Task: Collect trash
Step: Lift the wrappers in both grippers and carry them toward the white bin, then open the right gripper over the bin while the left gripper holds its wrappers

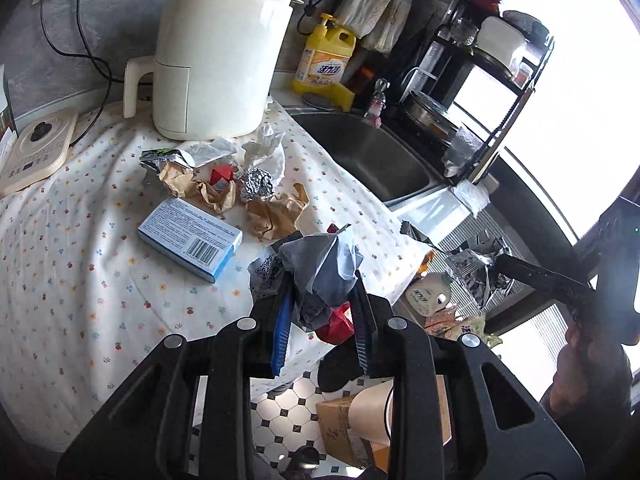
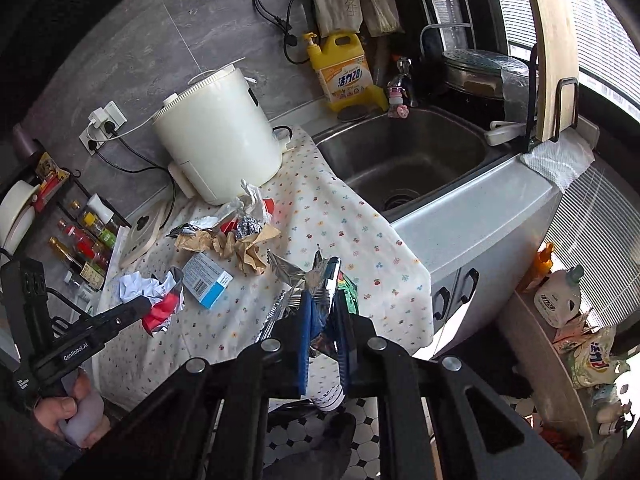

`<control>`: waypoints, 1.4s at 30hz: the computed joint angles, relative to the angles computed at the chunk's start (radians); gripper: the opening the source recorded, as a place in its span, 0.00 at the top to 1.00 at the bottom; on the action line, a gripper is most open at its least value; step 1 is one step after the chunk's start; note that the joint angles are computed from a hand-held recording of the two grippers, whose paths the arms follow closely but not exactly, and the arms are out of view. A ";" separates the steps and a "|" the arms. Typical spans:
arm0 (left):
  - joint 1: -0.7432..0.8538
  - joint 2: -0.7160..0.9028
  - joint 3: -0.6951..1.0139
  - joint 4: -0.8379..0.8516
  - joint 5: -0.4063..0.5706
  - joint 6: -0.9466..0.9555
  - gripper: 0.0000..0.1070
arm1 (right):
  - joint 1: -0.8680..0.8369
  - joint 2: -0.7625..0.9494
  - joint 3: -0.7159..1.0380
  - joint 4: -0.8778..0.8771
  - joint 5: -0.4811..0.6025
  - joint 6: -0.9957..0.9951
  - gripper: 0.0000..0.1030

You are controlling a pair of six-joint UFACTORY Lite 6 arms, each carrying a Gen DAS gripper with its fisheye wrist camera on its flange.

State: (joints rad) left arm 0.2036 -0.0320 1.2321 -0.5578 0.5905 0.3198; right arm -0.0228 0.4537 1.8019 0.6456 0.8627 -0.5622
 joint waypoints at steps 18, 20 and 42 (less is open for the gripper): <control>-0.563 0.225 -0.042 0.082 -0.176 -0.207 0.75 | -0.558 -0.110 -0.735 0.031 -0.299 -0.378 0.49; -0.591 0.261 -0.032 0.071 -0.179 -0.196 0.75 | -0.586 -0.078 -0.745 0.013 -0.327 -0.376 0.49; -0.842 0.733 0.491 -0.036 0.004 -0.132 0.56 | -0.972 -0.227 -0.712 -0.018 -0.177 -0.431 0.16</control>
State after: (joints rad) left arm -0.6383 0.7015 1.7234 -0.5941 0.5943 0.1874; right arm -0.9948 0.2268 1.0903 0.6279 0.6854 -0.9931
